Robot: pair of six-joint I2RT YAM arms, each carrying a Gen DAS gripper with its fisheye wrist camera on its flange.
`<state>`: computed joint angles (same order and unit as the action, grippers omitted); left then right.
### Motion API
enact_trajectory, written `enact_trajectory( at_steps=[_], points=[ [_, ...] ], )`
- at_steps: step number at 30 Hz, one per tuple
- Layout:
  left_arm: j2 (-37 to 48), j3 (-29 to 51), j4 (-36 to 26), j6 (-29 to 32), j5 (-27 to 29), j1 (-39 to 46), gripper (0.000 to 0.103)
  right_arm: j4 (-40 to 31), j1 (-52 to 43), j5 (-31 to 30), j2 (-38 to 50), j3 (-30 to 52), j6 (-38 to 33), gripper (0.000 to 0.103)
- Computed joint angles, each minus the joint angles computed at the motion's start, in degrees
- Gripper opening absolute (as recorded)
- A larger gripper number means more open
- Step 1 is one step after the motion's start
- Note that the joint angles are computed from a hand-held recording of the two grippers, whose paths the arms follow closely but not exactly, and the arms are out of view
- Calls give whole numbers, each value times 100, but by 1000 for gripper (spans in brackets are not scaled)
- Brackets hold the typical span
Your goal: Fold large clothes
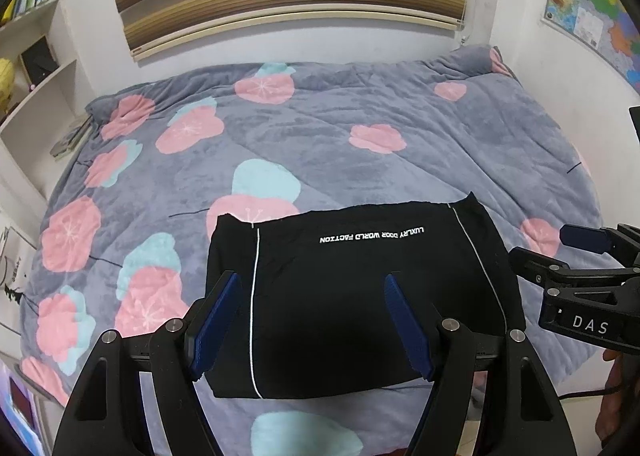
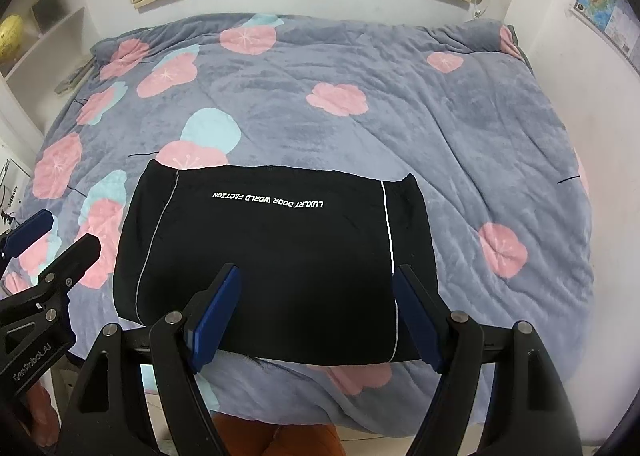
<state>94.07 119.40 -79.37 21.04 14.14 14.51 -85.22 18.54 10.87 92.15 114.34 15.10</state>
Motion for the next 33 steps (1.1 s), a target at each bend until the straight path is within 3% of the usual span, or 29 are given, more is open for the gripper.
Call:
enact_trajectory(
  at_steps=[21, 33],
  points=[
    [-167, -282, 82, -112, -65, -96, 75, 55, -48, -96, -155, -257, -11, 79],
    [-34, -174, -18, 139, 42, 97, 75, 62, -75, -157, -261, -428, -27, 79]
  ],
)
